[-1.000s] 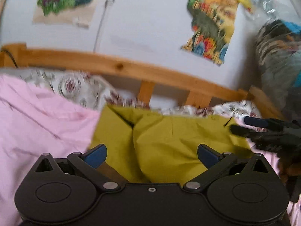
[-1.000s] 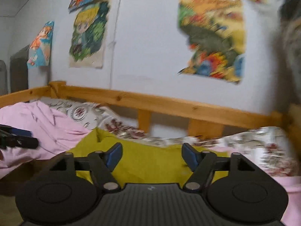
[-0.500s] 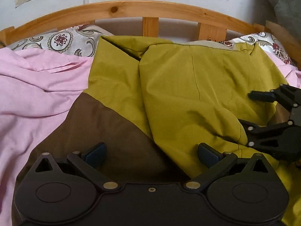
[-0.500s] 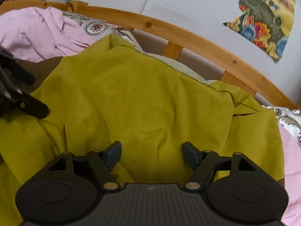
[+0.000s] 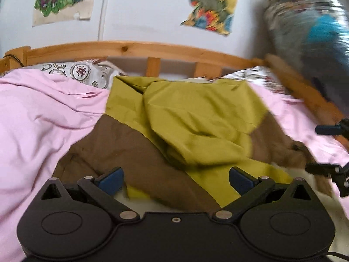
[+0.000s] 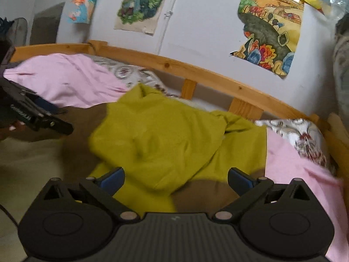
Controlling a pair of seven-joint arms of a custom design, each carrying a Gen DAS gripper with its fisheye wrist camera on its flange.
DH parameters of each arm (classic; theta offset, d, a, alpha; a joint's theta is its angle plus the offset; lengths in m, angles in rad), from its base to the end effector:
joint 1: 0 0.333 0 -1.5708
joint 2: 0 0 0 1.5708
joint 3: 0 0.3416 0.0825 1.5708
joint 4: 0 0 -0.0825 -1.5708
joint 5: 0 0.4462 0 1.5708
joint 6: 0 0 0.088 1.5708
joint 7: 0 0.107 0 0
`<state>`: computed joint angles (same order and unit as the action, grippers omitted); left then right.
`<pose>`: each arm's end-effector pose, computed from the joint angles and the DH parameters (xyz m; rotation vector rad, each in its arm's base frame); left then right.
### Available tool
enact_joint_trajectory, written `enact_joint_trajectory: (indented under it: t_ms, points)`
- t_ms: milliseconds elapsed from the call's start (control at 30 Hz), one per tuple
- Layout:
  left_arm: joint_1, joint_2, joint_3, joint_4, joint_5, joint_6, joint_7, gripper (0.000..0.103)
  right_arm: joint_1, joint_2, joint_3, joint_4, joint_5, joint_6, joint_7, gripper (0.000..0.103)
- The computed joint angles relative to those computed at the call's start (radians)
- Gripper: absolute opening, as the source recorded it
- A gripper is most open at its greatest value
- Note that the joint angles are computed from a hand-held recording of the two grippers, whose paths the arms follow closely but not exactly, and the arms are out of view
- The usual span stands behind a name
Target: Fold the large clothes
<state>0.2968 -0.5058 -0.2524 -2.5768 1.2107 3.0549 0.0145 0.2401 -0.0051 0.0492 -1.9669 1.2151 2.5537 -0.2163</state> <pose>0.4591 -0.0581 0.4835 -1.8556 1.2314 -0.8677 0.6305 0.1742 0.5332 -2.1044 0.3809 -0.5520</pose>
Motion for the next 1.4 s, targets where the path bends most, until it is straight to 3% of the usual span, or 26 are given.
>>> enact_joint_trajectory:
  t_ms: [133,333,533,600,667,767,833,900,1100,1167,1300,1400]
  points:
    - [-0.125,-0.151,0.032,-0.135,-0.113,-0.014,0.074,0.102,-0.018,-0.184,-0.042,-0.18,-0.091,-0.11,-0.011,0.103]
    - [-0.327,-0.25,0.112,-0.256,-0.285,-0.048,0.276,0.102,-0.014,-0.403,-0.081,-0.408,-0.28,-0.222,-0.072,0.103]
    - [-0.487,-0.268,0.238,-0.316,-0.41,-0.05,0.49,0.102,0.017,-0.468,-0.067,-0.536,-0.337,-0.137,-0.051,0.103]
    - [-0.528,-0.275,0.272,-0.329,-0.438,-0.048,0.56,0.102,0.037,-0.467,-0.061,-0.556,-0.333,-0.064,-0.079,0.103]
    - [-0.542,-0.279,0.267,-0.335,-0.459,-0.049,0.6,0.102,0.044,-0.455,-0.056,-0.554,-0.348,-0.015,-0.058,0.103]
    - [-0.573,-0.278,0.277,-0.337,-0.503,-0.062,0.661,0.102,0.025,-0.434,-0.061,-0.525,-0.402,-0.012,0.014,0.102]
    - [-0.587,-0.27,0.277,-0.333,-0.534,-0.075,0.693,0.102,0.006,-0.436,-0.042,-0.535,-0.478,0.055,0.015,0.102]
    - [-0.593,-0.263,0.274,-0.332,-0.562,-0.078,0.722,0.102,-0.01,-0.436,-0.025,-0.55,-0.565,0.118,0.013,0.095]
    - [-0.589,-0.252,0.252,-0.332,-0.641,-0.07,0.787,0.102,-0.061,-0.405,-0.016,-0.529,-0.739,0.14,0.133,0.06]
    - [-0.584,-0.253,0.243,-0.335,-0.665,-0.067,0.807,0.102,-0.05,-0.411,-0.037,-0.535,-0.744,0.145,0.122,0.051]
    - [-0.574,-0.252,0.223,-0.341,-0.707,-0.056,0.844,0.102,-0.017,-0.439,-0.073,-0.545,-0.712,0.166,0.07,0.019]
    - [-0.564,-0.246,0.203,-0.345,-0.722,-0.036,0.859,0.102,0.024,-0.449,-0.108,-0.533,-0.65,0.204,0.002,0.006]
